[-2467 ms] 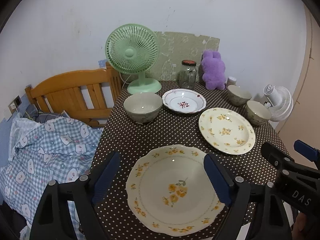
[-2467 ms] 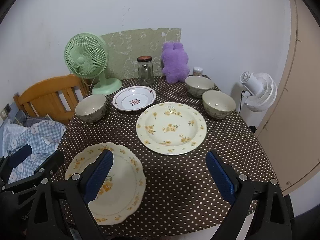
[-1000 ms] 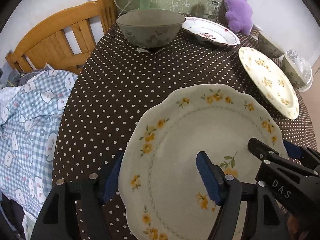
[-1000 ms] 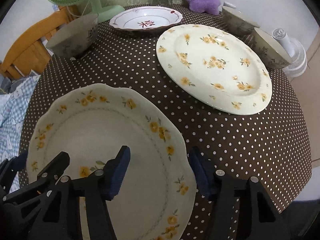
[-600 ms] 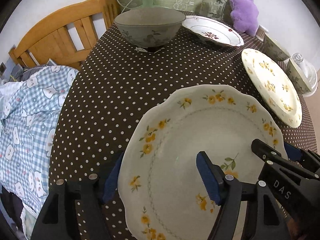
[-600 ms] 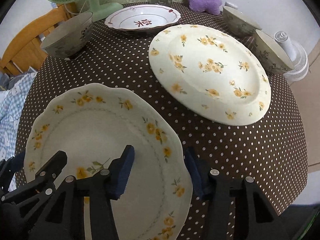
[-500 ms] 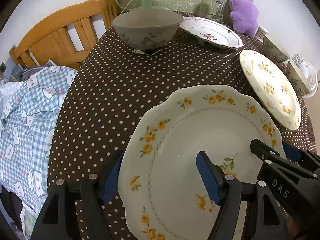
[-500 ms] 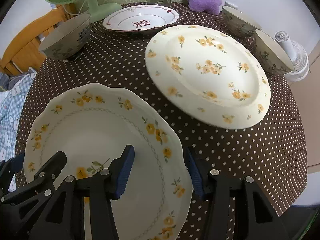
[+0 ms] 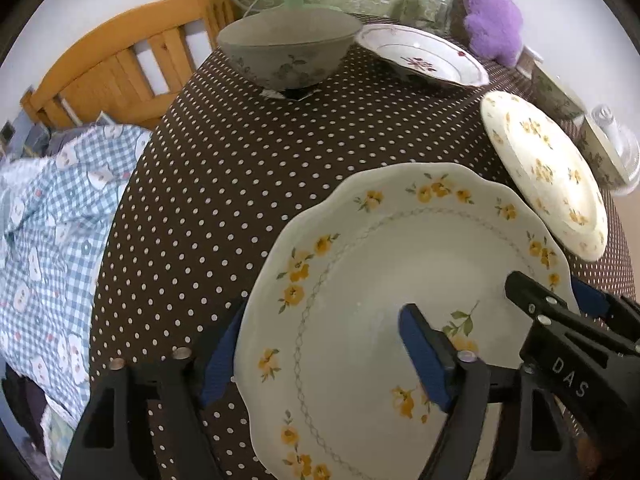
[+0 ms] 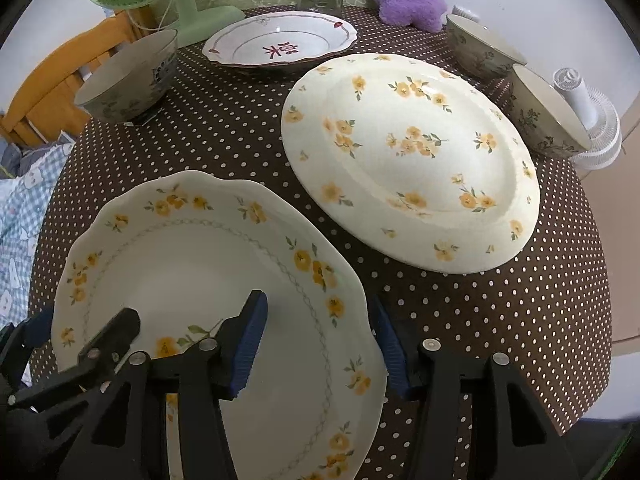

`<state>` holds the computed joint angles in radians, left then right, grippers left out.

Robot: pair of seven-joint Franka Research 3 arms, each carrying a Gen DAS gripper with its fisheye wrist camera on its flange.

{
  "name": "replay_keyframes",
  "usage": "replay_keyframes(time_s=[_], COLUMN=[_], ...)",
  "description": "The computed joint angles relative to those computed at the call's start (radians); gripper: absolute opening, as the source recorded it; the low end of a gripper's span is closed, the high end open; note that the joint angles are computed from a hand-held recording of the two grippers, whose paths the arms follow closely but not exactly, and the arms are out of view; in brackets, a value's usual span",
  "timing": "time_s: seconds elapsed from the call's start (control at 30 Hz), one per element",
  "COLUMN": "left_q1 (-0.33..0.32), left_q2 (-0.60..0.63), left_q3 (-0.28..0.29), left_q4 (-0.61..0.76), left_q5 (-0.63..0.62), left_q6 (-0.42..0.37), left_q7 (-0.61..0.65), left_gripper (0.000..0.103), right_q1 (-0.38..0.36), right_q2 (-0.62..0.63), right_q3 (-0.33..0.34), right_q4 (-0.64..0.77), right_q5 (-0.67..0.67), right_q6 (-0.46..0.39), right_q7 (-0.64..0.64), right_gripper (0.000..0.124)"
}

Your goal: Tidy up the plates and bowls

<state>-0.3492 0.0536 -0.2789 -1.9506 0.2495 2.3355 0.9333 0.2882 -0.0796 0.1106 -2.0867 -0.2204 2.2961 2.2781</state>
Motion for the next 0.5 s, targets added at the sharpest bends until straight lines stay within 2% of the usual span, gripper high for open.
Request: replay_keyframes(time_s=[0.1, 0.33, 0.5], left_q1=[0.001, 0.014, 0.017], left_q2=[-0.017, -0.079, -0.119], left_q3=[0.0, 0.008, 0.006], left_q4=[-0.015, -0.053, -0.069], left_q5=[0.002, -0.023, -0.02], left_q6=[0.026, 0.079, 0.127], left_q7=[0.018, 0.094, 0.141], left_gripper=[0.086, 0.098, 0.102], right_q1=[-0.003, -0.016, -0.029], right_q2=[-0.02, -0.1, -0.172], right_q3=[0.0, 0.032, 0.06], right_q4=[-0.01, -0.029, -0.045], right_q5=[0.004, -0.065, -0.11], right_q6=[-0.003, -0.036, -0.039], right_q7=[0.031, 0.14, 0.187], right_gripper=[0.061, 0.077, 0.077])
